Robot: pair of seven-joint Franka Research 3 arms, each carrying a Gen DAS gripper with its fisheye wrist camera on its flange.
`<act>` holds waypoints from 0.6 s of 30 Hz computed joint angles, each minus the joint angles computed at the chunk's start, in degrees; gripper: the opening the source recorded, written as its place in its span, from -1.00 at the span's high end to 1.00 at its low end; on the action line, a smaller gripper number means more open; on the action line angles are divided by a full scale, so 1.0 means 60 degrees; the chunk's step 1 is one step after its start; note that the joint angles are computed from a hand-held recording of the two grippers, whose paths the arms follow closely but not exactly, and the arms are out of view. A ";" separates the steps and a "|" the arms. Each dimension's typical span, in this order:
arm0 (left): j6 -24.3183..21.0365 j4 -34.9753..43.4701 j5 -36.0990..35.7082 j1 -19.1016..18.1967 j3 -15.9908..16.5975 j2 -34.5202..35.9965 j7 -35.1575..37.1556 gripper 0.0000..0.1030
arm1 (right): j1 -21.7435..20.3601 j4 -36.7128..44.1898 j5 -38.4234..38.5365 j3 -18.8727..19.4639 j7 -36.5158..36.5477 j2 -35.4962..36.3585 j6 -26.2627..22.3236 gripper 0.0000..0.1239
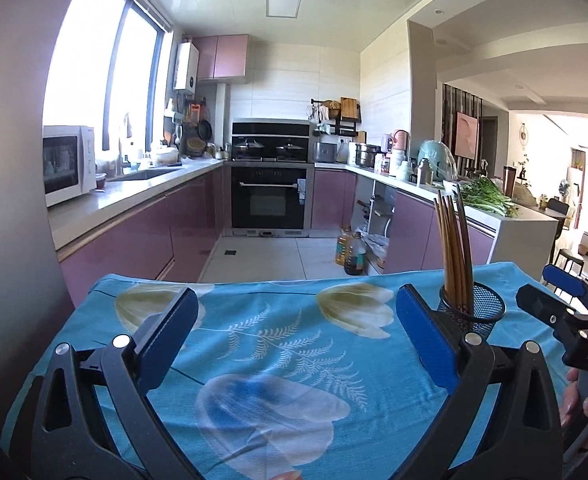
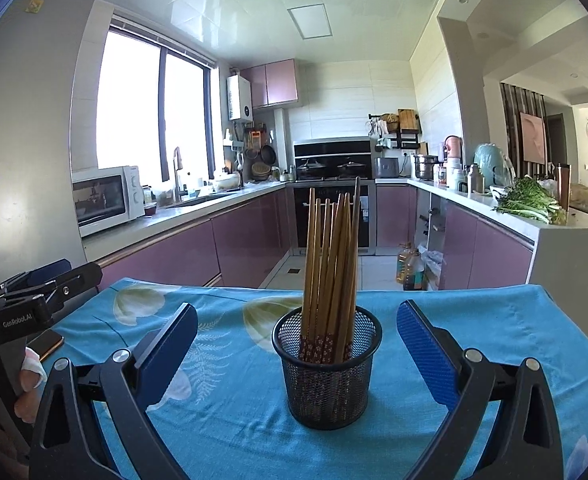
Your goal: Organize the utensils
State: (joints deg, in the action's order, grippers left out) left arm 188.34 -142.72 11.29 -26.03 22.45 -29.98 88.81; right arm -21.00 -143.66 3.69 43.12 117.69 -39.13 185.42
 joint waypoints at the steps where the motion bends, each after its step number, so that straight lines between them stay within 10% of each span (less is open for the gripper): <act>1: 0.0081 -0.0052 -0.0002 0.0217 -0.0184 -0.0007 -0.0043 -0.89 | -0.0058 0.0018 -0.0002 0.0049 0.0024 -0.0037 -0.0023 -0.56; 18: 0.0646 -0.0460 0.0760 0.1836 -0.1391 -0.0199 -0.1142 -0.89 | -0.0418 -0.0184 0.0104 0.0455 0.0485 -0.0602 0.0102 -0.56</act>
State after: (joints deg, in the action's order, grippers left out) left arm 192.22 -145.48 15.85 -15.02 14.11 -31.17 81.96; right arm -23.51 -144.76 4.31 45.85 120.59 -42.74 186.04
